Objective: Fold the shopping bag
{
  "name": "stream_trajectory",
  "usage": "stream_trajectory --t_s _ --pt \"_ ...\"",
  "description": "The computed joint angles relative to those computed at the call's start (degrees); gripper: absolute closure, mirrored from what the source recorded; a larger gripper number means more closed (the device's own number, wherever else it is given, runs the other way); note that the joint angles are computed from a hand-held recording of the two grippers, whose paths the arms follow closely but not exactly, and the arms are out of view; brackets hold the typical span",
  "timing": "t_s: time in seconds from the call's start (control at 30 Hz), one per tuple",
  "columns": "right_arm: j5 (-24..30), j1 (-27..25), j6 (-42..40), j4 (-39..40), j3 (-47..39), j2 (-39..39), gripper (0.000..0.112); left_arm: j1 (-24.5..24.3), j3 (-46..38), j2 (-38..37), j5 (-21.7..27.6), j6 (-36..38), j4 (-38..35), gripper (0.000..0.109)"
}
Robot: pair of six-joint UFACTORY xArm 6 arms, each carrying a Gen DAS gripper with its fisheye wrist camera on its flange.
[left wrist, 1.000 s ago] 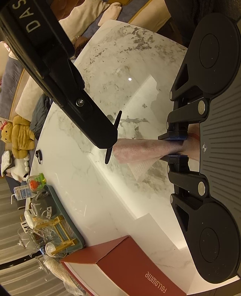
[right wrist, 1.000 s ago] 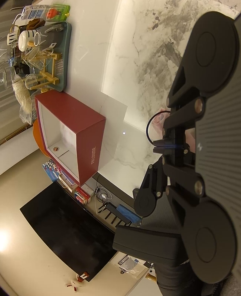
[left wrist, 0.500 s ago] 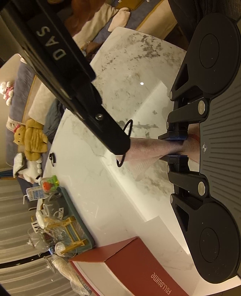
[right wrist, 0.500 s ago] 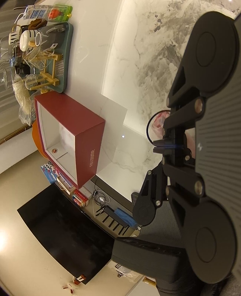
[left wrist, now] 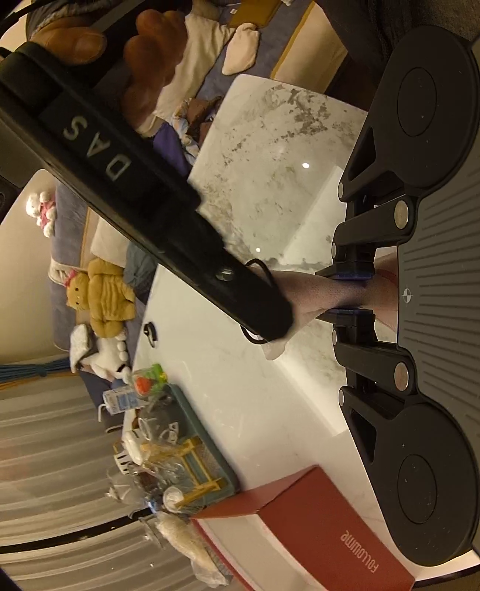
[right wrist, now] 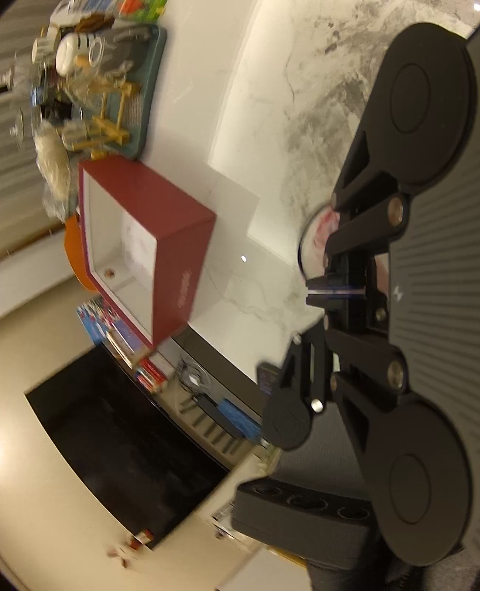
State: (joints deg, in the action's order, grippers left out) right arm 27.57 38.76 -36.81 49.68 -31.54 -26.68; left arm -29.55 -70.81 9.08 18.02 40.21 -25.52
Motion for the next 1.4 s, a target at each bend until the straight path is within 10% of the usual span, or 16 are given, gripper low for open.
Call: stream_trajectory --t_s 0.33,0.63,0.73,1.07,1.2,1.4 --pt "-3.26 -4.53 1.69 -1.13 4.35 -11.57 0.066 0.71 1.04 -3.52 -1.42 21.42 -33.85 0.095" --pt "13.54 -16.90 -11.00 22.23 5.56 -13.85 0.069 2.29 -0.71 -4.44 4.31 37.30 -51.77 0.095" --pt "12.66 -16.26 -10.71 23.39 6.06 -13.81 0.111 2.37 -0.46 -4.71 5.33 40.57 -54.82 0.095" --pt "8.60 -13.83 -4.90 15.24 5.64 -16.75 0.112 4.39 0.57 -6.41 12.48 51.98 -65.83 0.095" --pt "14.85 -16.51 -6.76 16.17 3.97 -15.54 0.111 5.05 1.25 -7.69 15.85 53.97 -69.01 0.095" --pt "22.25 -21.04 -9.56 15.87 1.85 -14.11 0.075 5.34 2.55 -9.44 17.61 55.83 -70.97 0.095"
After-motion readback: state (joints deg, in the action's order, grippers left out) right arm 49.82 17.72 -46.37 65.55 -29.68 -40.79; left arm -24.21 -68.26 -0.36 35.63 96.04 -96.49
